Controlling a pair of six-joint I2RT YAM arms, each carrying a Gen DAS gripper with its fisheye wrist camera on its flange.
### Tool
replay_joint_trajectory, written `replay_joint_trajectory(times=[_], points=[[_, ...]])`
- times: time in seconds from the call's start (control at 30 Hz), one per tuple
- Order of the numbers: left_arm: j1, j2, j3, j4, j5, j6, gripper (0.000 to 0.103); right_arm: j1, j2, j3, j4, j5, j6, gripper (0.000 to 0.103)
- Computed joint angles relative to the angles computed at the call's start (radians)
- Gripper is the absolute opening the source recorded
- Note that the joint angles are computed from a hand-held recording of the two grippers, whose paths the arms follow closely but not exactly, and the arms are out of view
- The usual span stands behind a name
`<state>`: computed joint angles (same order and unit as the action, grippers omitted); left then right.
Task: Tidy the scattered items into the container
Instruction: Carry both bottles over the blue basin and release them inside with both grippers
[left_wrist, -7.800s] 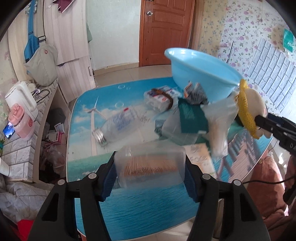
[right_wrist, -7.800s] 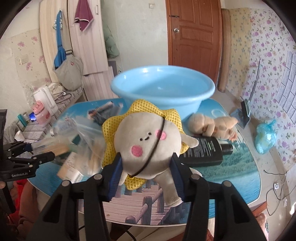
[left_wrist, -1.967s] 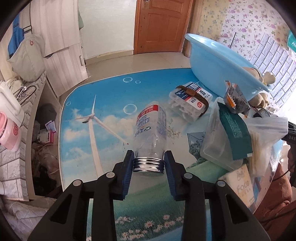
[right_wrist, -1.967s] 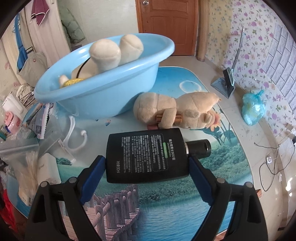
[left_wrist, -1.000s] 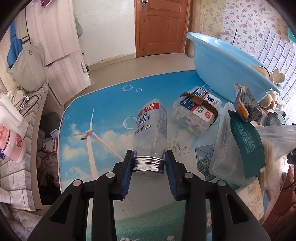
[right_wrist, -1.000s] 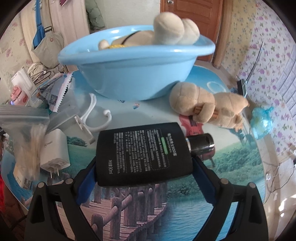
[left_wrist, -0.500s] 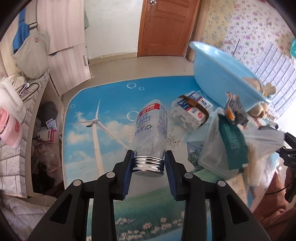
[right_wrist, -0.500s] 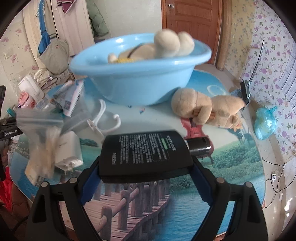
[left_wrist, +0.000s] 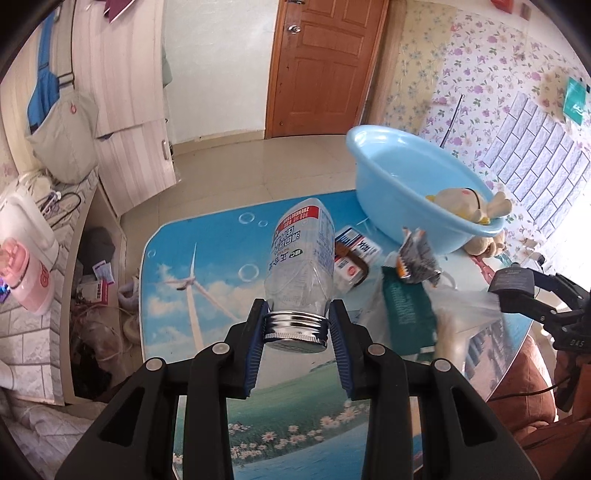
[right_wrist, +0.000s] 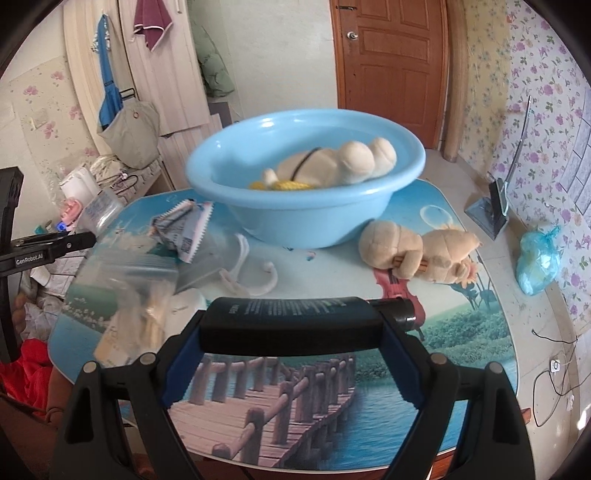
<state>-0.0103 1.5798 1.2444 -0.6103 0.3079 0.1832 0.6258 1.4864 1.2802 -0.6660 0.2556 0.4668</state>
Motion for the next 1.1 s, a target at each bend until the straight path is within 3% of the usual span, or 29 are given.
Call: replay_joint_trajectory(times=[0.37, 1.1], points=[[-0.088, -0.001, 0.071, -0.058, 0.009, -0.010, 0.033, 0.023, -0.041, 0.085, 0.001, 0.025, -0.040, 0.089], [-0.201, 0.112, 0.261, -0.098, -0.039, -0.035, 0.033, -0.088, -0.020, 0.101, 0.099, -0.072, -0.100, 0.089]])
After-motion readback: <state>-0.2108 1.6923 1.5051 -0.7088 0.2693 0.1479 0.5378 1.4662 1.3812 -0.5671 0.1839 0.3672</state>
